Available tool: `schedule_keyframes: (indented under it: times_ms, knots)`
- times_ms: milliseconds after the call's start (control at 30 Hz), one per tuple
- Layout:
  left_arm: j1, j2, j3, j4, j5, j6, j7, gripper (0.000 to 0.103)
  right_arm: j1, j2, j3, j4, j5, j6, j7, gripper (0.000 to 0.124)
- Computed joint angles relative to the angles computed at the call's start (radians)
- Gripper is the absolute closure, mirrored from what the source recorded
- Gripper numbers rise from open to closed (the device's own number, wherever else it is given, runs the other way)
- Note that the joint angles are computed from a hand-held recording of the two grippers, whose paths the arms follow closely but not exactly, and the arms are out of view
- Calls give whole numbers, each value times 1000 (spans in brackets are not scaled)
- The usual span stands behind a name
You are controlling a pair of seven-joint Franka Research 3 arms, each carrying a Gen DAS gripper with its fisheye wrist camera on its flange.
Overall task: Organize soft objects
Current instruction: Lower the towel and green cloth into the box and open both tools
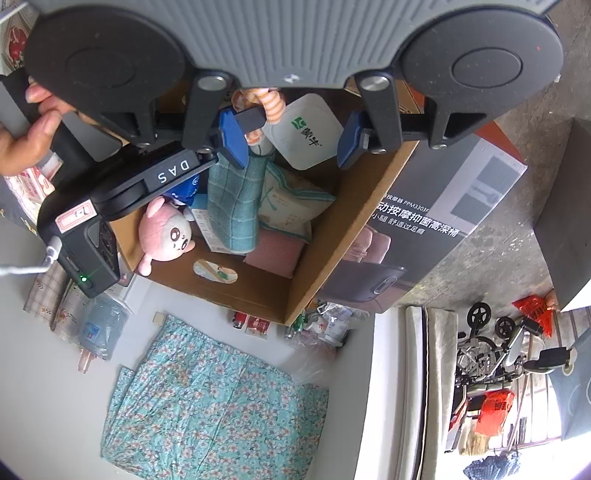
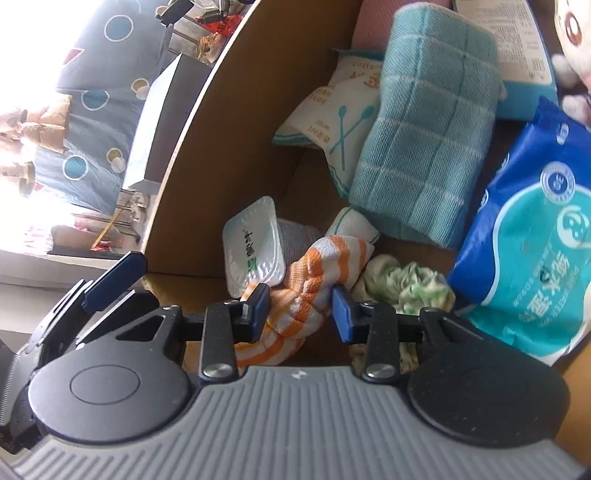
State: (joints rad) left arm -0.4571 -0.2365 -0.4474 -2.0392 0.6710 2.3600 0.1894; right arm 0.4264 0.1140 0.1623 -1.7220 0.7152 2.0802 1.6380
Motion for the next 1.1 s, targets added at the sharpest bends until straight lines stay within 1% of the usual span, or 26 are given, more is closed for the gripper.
schedule_keyframes:
  times_ms: [233,300,333,433,500,567,600,633,667,700,767,833,867,933,967,1033,1100]
  knots:
    - [-2,5,0,0,0,-5,-9,47,25,-8,7,-7,-94,36,14,90]
    - [-2,4,1,-2,3,0,-11,47,39,-24,7,-16,-171,76,22,97]
    - [-1,5,0,-2,6,0,-11,46,42,-30,7,-19,-196,87,22,97]
    - [-2,9,0,0,11,0,-15,46,37,-32,4,-25,-168,86,35,97]
    - [-1,9,-2,-2,20,1,-26,46,27,-38,3,-40,-94,95,4,95]
    - [-1,9,-5,-3,31,-1,-34,46,13,-43,0,-45,-2,72,-16,94]
    - [-1,8,-5,-3,34,-3,-36,46,10,-39,0,-42,26,56,-18,92]
    - [-1,6,-5,-5,35,-3,-39,46,10,-33,0,-33,25,41,-6,89]
    - [-1,5,-4,-5,35,-4,-40,46,12,-25,0,-22,9,28,11,82]
    - [-1,3,-3,-7,35,-3,-42,46,14,-14,1,-10,0,16,24,77]
    - [0,1,-3,-9,36,-1,-47,46,14,10,4,4,12,-2,40,77]
    - [1,-2,-1,-12,34,-1,-48,46,12,29,8,2,42,3,39,76]
    - [0,-3,-1,-12,30,-1,-46,46,12,33,11,-5,54,18,36,76]
    - [1,-6,1,-15,25,0,-44,46,6,23,12,-40,92,44,9,83]
    - [2,-9,2,-17,23,0,-43,46,8,16,12,-50,82,58,7,88]
    - [4,-14,2,-22,22,5,-43,46,8,-8,12,-77,89,76,-16,90]
    - [7,-15,0,-23,26,8,-43,46,13,-44,11,-103,66,96,-41,92]
